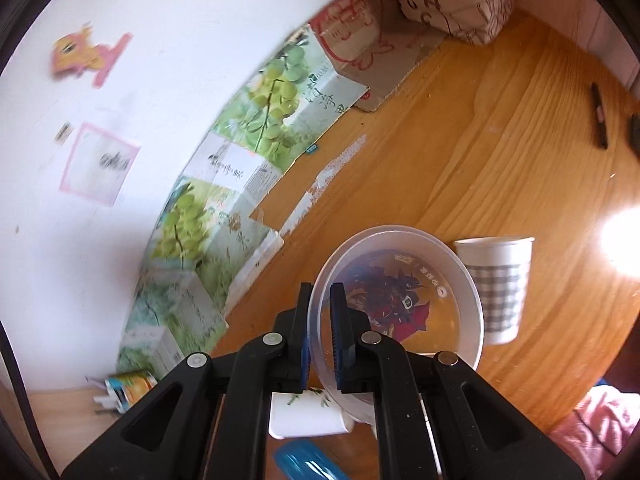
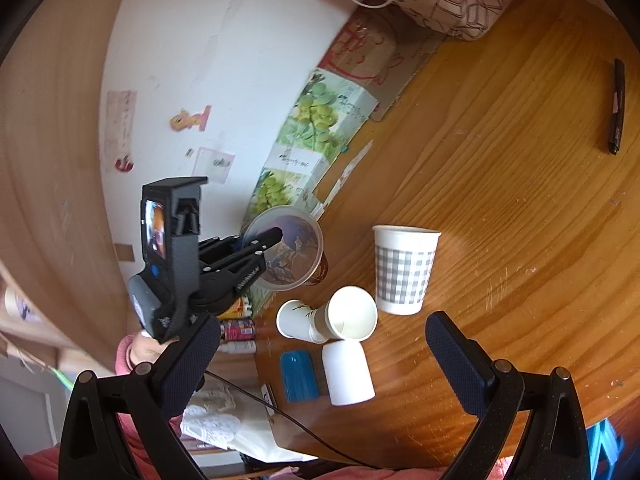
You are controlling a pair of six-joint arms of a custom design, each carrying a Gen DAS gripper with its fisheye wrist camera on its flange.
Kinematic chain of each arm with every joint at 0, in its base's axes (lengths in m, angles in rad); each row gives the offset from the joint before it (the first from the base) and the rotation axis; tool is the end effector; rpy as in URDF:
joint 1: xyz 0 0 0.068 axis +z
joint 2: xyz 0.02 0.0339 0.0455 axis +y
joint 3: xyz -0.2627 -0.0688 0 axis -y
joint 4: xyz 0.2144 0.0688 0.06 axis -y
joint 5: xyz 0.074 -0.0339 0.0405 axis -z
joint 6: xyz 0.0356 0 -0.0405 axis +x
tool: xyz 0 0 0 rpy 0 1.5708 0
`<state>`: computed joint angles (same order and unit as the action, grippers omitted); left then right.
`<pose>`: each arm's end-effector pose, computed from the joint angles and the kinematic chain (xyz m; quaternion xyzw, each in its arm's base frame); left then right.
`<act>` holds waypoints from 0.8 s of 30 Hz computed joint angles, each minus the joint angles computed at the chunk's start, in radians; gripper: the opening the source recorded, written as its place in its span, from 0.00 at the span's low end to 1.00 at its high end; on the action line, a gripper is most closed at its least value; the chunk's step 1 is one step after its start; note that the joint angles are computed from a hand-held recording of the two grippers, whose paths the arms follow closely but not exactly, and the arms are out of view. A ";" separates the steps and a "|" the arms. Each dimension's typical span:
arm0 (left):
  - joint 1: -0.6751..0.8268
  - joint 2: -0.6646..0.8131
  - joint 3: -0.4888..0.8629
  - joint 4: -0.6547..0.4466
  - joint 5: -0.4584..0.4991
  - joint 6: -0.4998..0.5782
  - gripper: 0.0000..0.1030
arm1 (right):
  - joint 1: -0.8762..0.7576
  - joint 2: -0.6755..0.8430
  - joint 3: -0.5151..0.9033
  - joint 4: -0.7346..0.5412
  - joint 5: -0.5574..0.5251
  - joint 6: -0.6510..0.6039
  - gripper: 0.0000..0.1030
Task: Flip cup upright
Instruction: 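Lift the clear cup with the left tool and rotate it mouth up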
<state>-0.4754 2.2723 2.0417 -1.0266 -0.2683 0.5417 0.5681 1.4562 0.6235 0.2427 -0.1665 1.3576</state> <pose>0.4003 -0.1955 0.2205 0.4584 0.8652 0.1372 0.1503 0.2238 0.1499 0.1955 0.3019 0.8265 0.4271 0.2079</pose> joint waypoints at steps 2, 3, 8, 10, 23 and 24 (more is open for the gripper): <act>0.003 -0.033 -0.022 -0.019 0.018 -0.031 0.08 | 0.022 -0.031 0.002 -0.028 0.010 -0.017 1.00; 0.005 -0.051 -0.031 -0.035 0.032 -0.050 0.08 | 0.028 -0.039 0.002 -0.037 0.013 -0.023 1.00; 0.009 -0.155 -0.118 -0.100 0.112 -0.141 0.08 | 0.099 -0.106 0.004 -0.122 0.065 -0.055 1.00; 0.010 -0.212 -0.185 -0.105 0.140 -0.175 0.08 | 0.143 -0.141 -0.009 -0.139 0.100 -0.065 1.00; 0.124 -0.461 -0.591 -0.138 0.461 -0.364 0.08 | 0.546 -0.181 0.021 -0.321 0.456 -0.104 1.00; 0.136 -0.470 -0.614 -0.138 0.483 -0.374 0.08 | 0.566 -0.173 0.028 -0.331 0.473 -0.103 1.00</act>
<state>-0.3393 1.8027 1.4276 -1.1642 0.2145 0.1677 1.1344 1.2835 0.6520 -0.0881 0.3066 1.2547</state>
